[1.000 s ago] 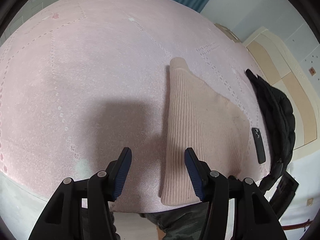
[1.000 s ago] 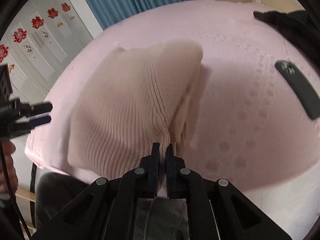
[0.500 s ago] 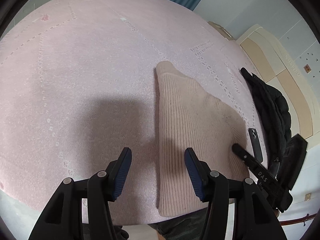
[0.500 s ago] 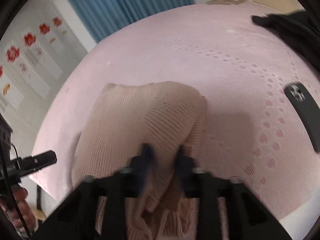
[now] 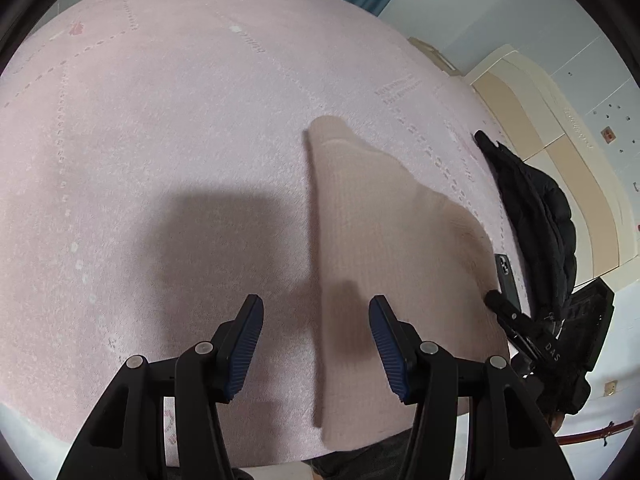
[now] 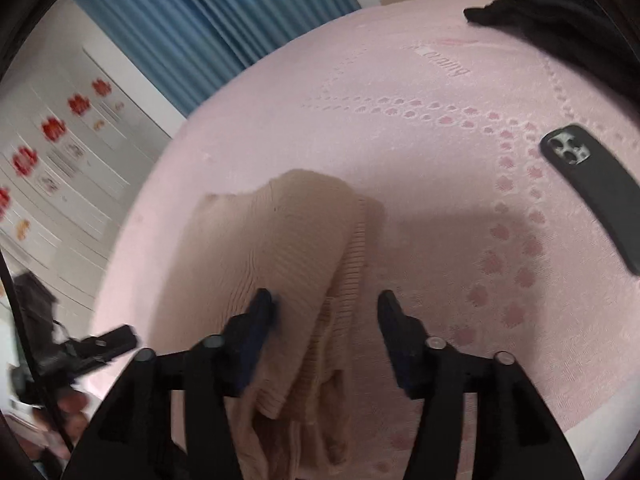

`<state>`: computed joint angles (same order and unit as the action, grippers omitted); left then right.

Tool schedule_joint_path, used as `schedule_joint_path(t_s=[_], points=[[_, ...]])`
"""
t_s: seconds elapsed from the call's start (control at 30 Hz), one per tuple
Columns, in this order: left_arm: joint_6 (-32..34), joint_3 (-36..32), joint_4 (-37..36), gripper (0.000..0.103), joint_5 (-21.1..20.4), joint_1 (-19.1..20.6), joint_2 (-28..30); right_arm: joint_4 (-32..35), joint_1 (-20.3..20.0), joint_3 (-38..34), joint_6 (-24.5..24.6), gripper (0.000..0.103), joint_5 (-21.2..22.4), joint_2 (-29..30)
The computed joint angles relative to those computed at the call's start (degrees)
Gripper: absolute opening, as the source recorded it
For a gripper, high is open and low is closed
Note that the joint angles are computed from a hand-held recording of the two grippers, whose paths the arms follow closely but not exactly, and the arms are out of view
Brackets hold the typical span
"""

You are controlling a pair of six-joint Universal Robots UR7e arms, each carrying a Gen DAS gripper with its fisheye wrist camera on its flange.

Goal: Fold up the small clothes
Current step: 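Grasp the folded sweater bundle with the right tool and lift it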

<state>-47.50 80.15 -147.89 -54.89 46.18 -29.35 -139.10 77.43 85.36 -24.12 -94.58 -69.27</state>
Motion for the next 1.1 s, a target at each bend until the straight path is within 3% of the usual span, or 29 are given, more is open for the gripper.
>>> schedule_joint_path(t_s=[0.13, 0.27, 0.37, 0.43, 0.5, 0.57, 0.63, 0.77, 0.97, 1.1], points=[[1.40, 1.24, -3.69, 0.053, -1.45, 0.23, -0.61, 6.50, 0.41, -2.93, 2.72, 0.059, -0.34, 2.78], [3.64, 2.97, -6.09, 0.053, -0.67, -0.21, -1.80, 9.60, -1.24, -5.75, 7.43, 0.071, 3.75, 5.40], [3.75, 4.42, -7.24, 0.053, -0.16, -0.24, -2.87, 11.63, -1.97, -7.45, 9.28, 0.073, 6.56, 6.39], [3.04, 4.92, -8.36, 0.053, -0.45, 0.03, -3.14, 14.42, -1.93, -10.24, 9.39, 0.066, 6.23, 8.15], [2.22, 5.97, -9.77, 0.053, -1.15, 0.21, -3.72, 18.09, -1.48, -12.92, 10.03, 0.049, 5.78, 9.76], [1.61, 6.49, -10.37, 0.053, -0.77, 0.00, -4.02, 17.73, -0.87, -13.19, 9.74, 0.042, 5.37, 9.88], [0.90, 7.30, -10.67, 0.053, 0.35, -0.40, -4.64, 16.46, 0.08, -12.06, 9.34, 0.039, 4.62, 8.73], [-0.98, 7.42, -4.97, 0.053, 4.82, -1.46, -6.09, 12.82, 1.81, -8.68, 9.71, 0.036, 7.42, 4.66], [-0.18, 11.28, -6.07, 0.053, 8.81, -2.36, -9.81, 5.59, 9.51, -8.39, 7.25, 0.035, -5.03, 3.23], [1.02, 12.51, -7.30, 0.053, 10.14, -1.66, -11.66, 0.36, 14.83, -10.38, 3.81, 0.035, -15.31, 5.63]])
